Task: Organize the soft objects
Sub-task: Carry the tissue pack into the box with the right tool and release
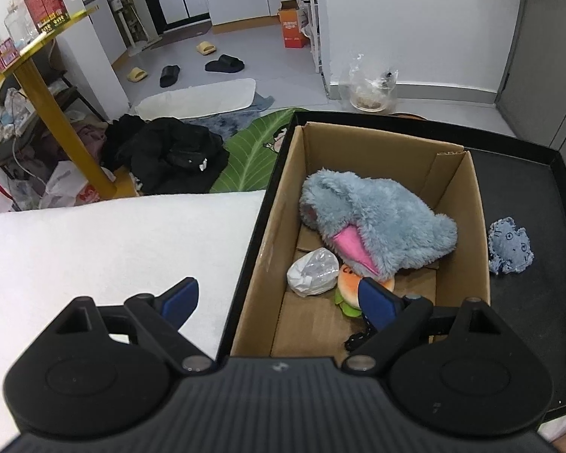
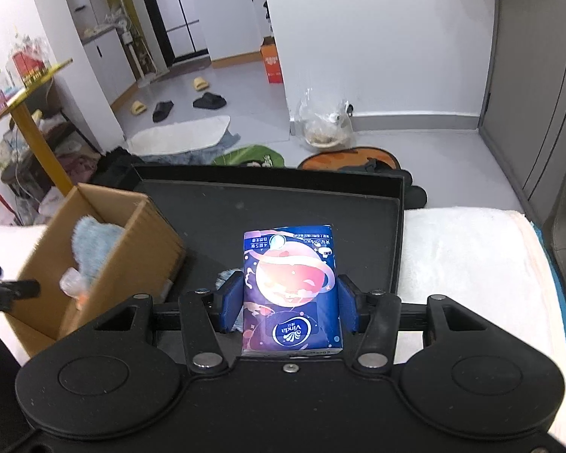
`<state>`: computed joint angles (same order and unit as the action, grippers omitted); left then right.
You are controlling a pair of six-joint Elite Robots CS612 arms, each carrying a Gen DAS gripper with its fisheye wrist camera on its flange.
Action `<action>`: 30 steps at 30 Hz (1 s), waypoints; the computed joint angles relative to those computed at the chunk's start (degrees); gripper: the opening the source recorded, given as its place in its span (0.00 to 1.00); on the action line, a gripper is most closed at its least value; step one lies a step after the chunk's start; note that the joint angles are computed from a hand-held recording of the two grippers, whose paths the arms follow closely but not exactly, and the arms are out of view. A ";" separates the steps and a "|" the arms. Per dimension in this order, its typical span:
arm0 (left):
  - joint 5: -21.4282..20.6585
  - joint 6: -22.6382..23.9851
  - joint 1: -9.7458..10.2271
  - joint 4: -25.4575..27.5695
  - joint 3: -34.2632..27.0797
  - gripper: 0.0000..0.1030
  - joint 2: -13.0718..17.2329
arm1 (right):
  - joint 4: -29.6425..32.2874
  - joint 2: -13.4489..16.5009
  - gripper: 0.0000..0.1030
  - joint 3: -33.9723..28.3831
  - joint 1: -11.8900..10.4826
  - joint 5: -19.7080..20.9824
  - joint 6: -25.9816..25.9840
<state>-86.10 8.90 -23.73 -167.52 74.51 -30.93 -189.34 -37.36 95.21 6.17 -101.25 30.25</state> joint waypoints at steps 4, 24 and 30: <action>-1.22 0.21 0.28 0.20 -0.11 0.88 0.13 | -1.19 -0.45 0.49 0.13 0.41 0.12 1.60; -6.41 -1.55 1.81 0.96 -1.04 0.85 0.75 | 1.50 -0.71 0.49 -4.03 3.51 1.98 -1.97; -7.20 -2.97 2.22 1.98 -1.68 0.58 1.24 | 3.82 0.01 0.49 -6.52 4.05 3.31 -3.48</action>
<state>-93.30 5.93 -21.51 -165.54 72.83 -29.69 -185.52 -37.36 88.70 10.22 -97.94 26.77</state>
